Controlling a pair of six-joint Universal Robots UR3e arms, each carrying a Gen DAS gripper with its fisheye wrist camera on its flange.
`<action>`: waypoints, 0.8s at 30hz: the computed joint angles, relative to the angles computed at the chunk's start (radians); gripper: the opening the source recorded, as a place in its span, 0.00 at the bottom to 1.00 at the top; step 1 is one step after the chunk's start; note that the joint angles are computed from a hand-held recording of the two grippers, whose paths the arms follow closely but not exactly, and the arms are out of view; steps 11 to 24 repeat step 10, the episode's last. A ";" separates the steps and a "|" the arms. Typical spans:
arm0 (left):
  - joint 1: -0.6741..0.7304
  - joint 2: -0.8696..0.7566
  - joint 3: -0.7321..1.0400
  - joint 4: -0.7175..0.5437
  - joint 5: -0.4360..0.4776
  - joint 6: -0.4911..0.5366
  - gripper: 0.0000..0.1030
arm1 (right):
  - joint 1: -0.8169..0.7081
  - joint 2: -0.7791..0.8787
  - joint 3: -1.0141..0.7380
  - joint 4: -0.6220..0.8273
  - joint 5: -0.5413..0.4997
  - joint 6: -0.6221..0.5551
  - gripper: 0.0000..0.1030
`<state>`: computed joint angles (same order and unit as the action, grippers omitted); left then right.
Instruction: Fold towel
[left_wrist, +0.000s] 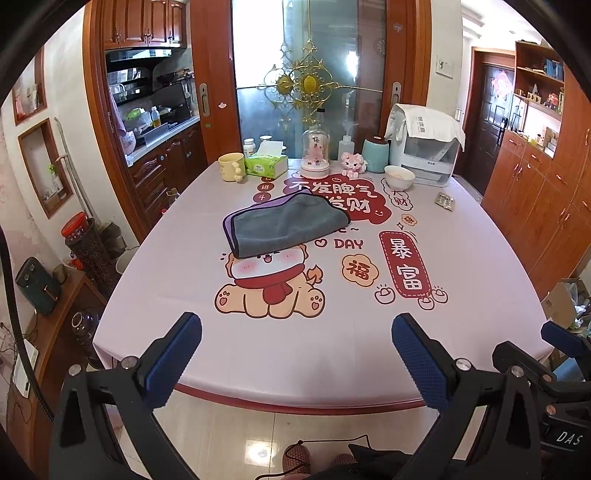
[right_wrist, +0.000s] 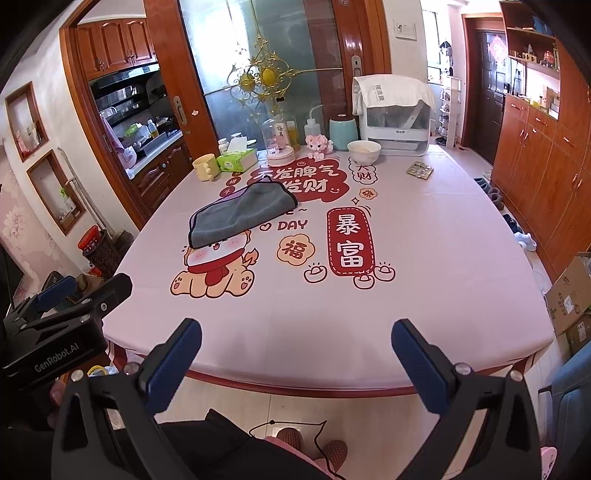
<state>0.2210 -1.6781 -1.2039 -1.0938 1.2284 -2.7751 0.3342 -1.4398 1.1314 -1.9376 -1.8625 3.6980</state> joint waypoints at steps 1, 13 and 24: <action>0.003 0.002 0.001 -0.004 -0.002 0.003 0.99 | 0.000 0.000 0.000 0.001 0.000 0.000 1.00; 0.006 0.001 0.000 -0.005 -0.003 0.005 0.99 | -0.001 0.008 -0.003 0.000 0.005 -0.002 1.00; 0.006 0.001 0.000 -0.005 -0.003 0.005 0.99 | -0.001 0.008 -0.003 0.000 0.005 -0.002 1.00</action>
